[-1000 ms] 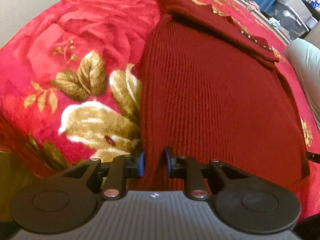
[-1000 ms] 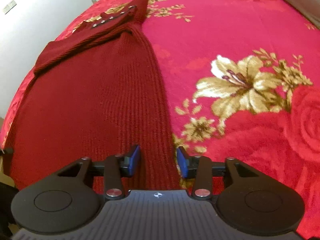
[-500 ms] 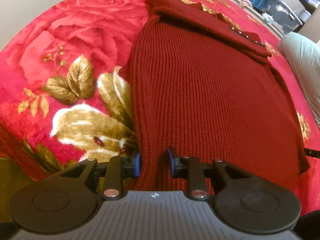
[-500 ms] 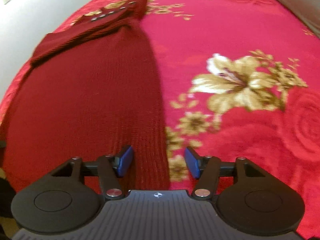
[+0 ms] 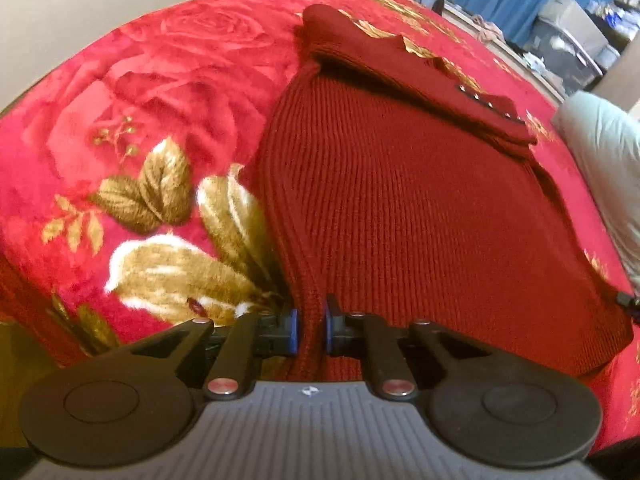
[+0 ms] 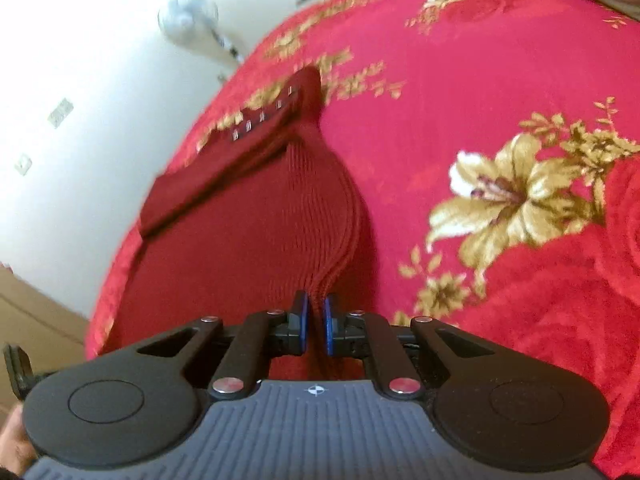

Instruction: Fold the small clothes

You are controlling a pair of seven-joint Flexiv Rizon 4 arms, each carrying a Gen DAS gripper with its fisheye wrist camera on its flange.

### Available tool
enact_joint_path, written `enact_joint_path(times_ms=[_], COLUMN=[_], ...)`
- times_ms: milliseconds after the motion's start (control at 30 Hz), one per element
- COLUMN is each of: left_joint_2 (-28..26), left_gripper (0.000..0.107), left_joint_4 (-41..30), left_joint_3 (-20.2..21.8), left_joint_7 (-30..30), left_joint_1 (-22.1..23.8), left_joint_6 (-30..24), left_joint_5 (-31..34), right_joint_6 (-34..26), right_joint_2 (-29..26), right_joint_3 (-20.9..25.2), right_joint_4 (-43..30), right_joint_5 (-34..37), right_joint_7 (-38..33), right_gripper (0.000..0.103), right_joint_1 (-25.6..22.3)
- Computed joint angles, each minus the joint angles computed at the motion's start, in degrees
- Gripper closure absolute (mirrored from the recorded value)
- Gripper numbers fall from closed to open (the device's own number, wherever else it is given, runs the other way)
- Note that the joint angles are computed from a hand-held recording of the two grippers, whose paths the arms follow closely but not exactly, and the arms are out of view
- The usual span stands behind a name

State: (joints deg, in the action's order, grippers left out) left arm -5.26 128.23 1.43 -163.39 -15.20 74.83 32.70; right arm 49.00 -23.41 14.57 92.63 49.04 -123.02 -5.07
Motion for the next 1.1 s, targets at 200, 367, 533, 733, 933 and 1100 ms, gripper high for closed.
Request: enact_joint_path(times_ms=[200,367,533,733,933,1100], left_joint_2=[-1.11,-1.02,-0.02,-0.7,-0.93,-1.38], left_gripper=[0.084,0.08,0.095,0.089,0.084,0.085], left_joint_4=[0.42,0.44,-2.0,1.27,1.14,0.1], left_joint_3=[-0.98,-0.73,0.63,-1.78,-1.01,-0.73], left_joint_7=[5.94,6.82,-1.01,6.14,7.27,7.73], left_joint_1=[0.12,-0.61,-2.36,0.59,-0.3,-0.89], left_joint_6=[-2.76,-3.48,-3.69,-2.6,-2.75,-3.68], left_joint_5=[-6.68,-6.69,3.54,-6.66,-7.34,-6.12], right_joint_6=[4.53,7.53,10.37,10.33,10.11,14.36], right_joint_2=[-0.5,-0.4,-0.08,-0.91,-0.76,-0.67], right_joint_3=[-2.75,-1.52,0.71,0.12,-0.33,0.47], right_joint_4=[5.12,7.33,7.87,6.16,8.73,11.12], right_joint_5=[-16.7,-21.18,-20.49,-18.96,-26.47,-28.75], right_joint_7=[6.24,7.06,3.6,6.66,7.63,5.36], right_gripper=[0.055,0.054,0.092,0.08,0.041,0.062], right_joint_1=[6.48,6.55,5.2,4.94,6.72,7.61])
